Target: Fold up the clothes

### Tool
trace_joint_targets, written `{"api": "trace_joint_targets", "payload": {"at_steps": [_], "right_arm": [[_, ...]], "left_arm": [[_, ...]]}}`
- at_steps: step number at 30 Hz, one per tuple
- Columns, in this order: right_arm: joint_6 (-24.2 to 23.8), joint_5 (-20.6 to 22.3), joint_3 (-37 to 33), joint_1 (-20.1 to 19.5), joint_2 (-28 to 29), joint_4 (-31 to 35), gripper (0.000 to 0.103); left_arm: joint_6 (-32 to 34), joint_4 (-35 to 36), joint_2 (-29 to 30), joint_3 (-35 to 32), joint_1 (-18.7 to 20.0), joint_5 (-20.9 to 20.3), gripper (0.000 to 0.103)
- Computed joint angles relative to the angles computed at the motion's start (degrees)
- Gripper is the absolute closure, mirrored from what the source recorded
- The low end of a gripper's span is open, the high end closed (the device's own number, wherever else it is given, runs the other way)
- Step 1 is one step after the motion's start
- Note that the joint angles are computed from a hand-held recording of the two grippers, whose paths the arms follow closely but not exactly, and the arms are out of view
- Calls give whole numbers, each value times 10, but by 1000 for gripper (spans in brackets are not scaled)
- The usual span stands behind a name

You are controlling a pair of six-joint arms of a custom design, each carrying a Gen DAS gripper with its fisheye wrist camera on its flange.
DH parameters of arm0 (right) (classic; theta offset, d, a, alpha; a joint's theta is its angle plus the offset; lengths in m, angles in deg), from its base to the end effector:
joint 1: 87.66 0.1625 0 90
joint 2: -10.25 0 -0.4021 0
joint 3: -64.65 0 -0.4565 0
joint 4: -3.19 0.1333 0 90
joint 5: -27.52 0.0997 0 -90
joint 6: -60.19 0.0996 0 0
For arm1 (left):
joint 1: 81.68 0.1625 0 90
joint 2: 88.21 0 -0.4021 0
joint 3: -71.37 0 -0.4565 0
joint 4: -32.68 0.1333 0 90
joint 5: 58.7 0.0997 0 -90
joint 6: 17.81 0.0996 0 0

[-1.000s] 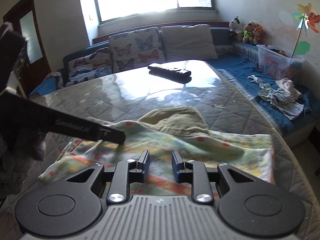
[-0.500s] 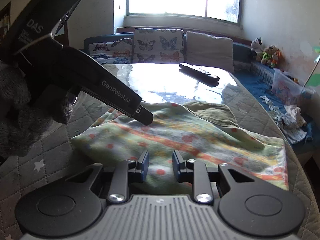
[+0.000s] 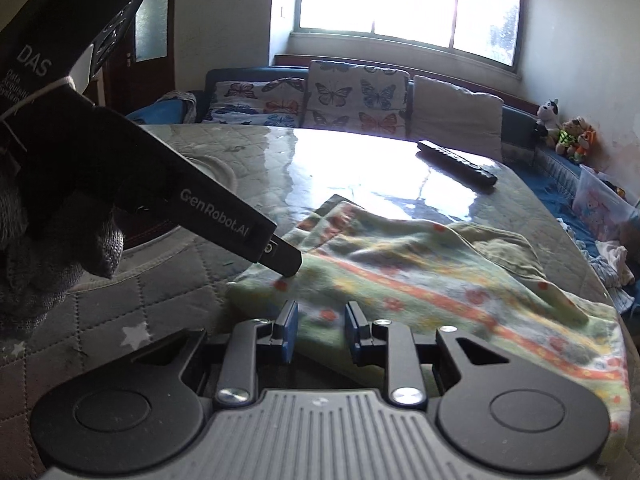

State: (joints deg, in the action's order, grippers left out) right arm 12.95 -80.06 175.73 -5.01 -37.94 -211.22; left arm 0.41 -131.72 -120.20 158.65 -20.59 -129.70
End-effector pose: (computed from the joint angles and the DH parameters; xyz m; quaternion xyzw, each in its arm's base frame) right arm 0.0247 -0.6153 0.0982 0.2162 -0.8249 0.3889 0.3485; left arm -0.2059 -0.7157 -0.0561 0.3637 0.9024 -0.1782 0.1468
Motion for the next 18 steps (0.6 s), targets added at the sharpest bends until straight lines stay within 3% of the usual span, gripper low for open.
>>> {"api": "trace_joint_targets", "payload": {"at_steps": [4,10,18], "right_arm": [[5,-3,-8,5,11,13,78],[22,5,10,7,4,-26,71],[78,-49,47,-19,-23,-117,65]], "left_arm": [[-15,-13,-17,19,4,-1,69],[-14,-46,-38,46,4,0,50],[4,-91,-47,73,1,-21,14]]}}
